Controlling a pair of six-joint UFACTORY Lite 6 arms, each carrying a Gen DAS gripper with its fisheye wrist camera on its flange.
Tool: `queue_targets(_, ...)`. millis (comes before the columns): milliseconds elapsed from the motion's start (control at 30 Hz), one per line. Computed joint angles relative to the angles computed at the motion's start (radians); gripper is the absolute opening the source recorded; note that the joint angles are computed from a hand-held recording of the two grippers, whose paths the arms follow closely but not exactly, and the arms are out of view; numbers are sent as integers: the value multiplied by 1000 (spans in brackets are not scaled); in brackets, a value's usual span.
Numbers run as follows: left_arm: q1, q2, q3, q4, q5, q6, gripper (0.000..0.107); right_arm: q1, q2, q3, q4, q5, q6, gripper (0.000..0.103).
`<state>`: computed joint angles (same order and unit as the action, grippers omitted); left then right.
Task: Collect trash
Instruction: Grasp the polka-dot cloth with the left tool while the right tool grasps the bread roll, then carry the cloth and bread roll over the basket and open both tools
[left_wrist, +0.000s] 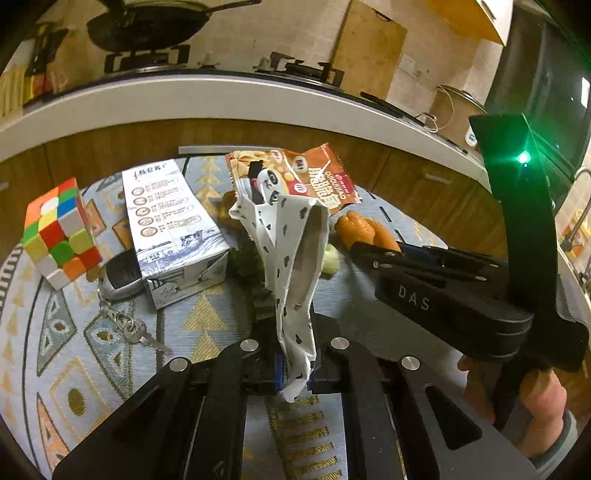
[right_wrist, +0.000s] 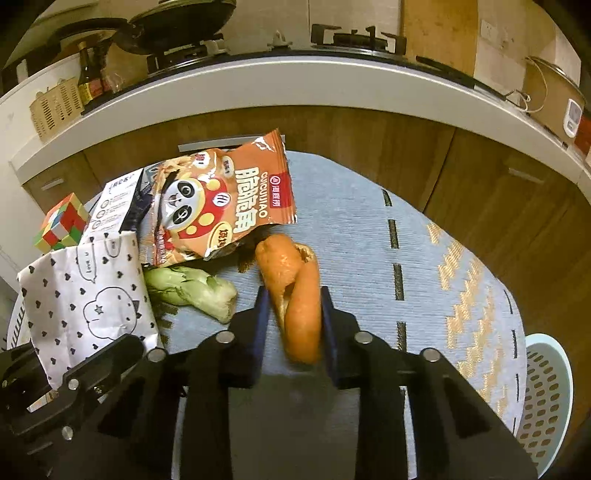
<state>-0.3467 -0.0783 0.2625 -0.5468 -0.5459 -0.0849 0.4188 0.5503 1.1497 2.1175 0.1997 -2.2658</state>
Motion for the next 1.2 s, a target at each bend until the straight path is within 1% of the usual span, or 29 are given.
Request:
queue_targets(67, 21, -19, -10, 59, 8, -38, 5, -8, -30, -37, 67, 14, -68, 20)
queue_targets(167, 48, -79, -42, 170, 23, -128, 5, -34, -90, -104, 76, 46, -81, 20)
queue_targets(233, 47, -143, -68, 198, 35, -144, 5, -63, -158, -169, 78, 67, -90, 20)
queue_targets(300, 6, -213, -78, 128, 60, -82, 5, -89, -231, -233, 96, 85, -112, 20)
queue_targets(333, 5, -225, -72, 129, 71, -77, 5, -110, -279, -270, 91, 94, -116, 20)
queue_targets(367, -20, -267, -80, 90, 88, -44, 5, -127, -317, -295, 76, 100, -106, 20)
queue_targets(433, -67, -307, -71, -10, 107, 42, 5, -174, -418, -367, 37, 119, -85, 20)
queue_targets(467, -107, -339, -69, -94, 114, 114, 5, -190, -467, -399, 49, 115, -104, 20)
queue_targets(533, -181, -379, -55, -229, 118, 224, 5, -221, -576, -470, 132, 93, -201, 20)
queue_targets(567, -220, -384, -43, -294, 110, 274, 5, -248, -621, -504, 126, 99, -205, 20)
queue_targets(600, -249, -380, -26, -334, 105, 305, 5, -286, -672, -536, 78, 113, -168, 20)
queue_targets(700, -331, -331, 50, -414, 87, 371, 5, -414, -764, -575, -180, 164, 49, 20)
queue_targets(767, -403, -277, 114, -488, 60, 431, 5, -509, -815, -593, -308, 202, 143, 20)
queue_targets(833, -450, -232, 162, -517, 47, 453, 5, -572, -854, -606, -364, 195, 186, 20)
queue_targets(900, -494, -156, 230, -532, 31, 461, 5, -674, -869, -608, -451, 238, 240, 20)
queue_targets(967, -519, -71, 308, -510, 36, 443, 5, -791, -853, -597, -508, 302, 250, 20)
queue_targets(1067, -538, 34, 405, -462, 54, 414, 5, -919, -819, -570, -546, 353, 250, 20)
queue_targets(1133, -550, 110, 479, -456, 67, 423, 5, -1008, -765, -535, -573, 405, 244, 20)
queue_targets(1200, -572, 202, 579, -488, 84, 474, 5, -1053, -720, -508, -576, 421, 233, 20)
